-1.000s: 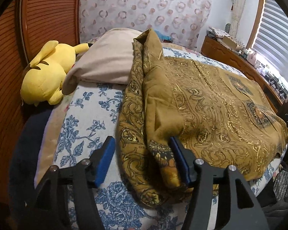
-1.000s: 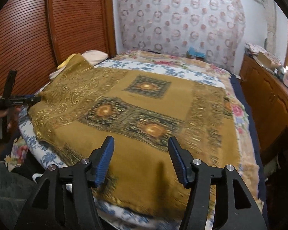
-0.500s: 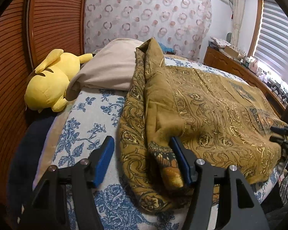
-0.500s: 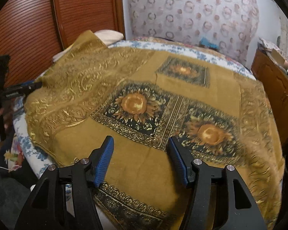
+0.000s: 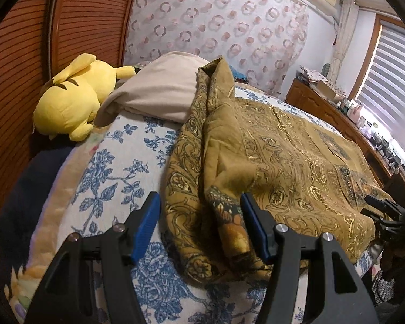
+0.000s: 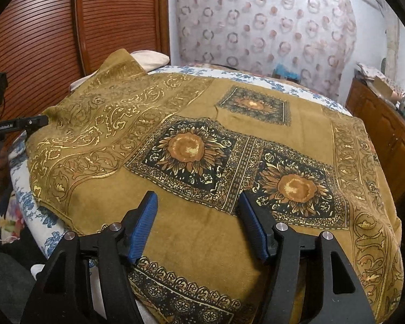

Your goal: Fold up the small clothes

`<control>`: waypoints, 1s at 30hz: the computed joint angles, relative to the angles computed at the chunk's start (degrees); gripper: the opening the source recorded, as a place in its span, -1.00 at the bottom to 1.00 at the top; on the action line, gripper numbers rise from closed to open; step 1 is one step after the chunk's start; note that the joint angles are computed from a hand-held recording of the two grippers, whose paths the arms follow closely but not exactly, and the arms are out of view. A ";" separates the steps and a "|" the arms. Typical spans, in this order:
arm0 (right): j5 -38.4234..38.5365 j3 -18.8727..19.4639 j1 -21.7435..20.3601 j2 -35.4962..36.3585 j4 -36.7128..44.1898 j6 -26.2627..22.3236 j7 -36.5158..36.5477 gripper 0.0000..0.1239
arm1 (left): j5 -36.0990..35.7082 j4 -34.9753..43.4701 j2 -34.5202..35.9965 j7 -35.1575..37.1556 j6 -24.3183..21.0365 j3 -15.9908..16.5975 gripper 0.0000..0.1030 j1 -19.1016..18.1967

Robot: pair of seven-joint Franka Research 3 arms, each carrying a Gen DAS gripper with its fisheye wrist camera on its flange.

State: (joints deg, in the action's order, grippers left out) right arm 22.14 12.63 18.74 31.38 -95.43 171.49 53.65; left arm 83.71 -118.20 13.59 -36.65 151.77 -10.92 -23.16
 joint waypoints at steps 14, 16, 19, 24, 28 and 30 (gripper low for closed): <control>0.20 0.28 -0.19 -0.09 -0.18 0.16 -0.37 0.04 | 3.24 0.61 0.06 -2.41 3.76 -0.01 -0.83 0.10; 0.28 0.61 -0.56 -0.08 0.18 -0.71 -0.95 0.04 | 5.64 1.31 -0.41 -4.03 4.90 -0.08 -0.85 0.02; 0.59 0.51 -0.99 -0.38 1.08 -3.68 -1.39 0.03 | 7.17 3.30 -0.79 -2.97 5.19 -0.72 -0.87 -0.20; 3.33 0.86 -2.54 -2.04 -0.13 -3.82 -2.45 0.04 | 7.75 9.90 1.24 2.90 6.83 -1.28 -0.90 -1.11; 8.62 3.90 -6.63 -4.07 -2.22 -2.30 -6.32 0.04 | 3.14 18.63 6.28 13.26 9.25 -0.83 -0.91 -2.38; 13.25 7.00 -10.23 -5.22 -3.29 -2.53 -11.00 0.03 | -0.78 23.58 9.53 19.46 10.78 -0.48 -0.92 -3.13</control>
State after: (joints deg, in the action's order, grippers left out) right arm 35.39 19.64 8.50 26.16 -98.72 168.96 42.65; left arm 82.93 -94.61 23.12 -17.19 162.55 -11.40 -26.29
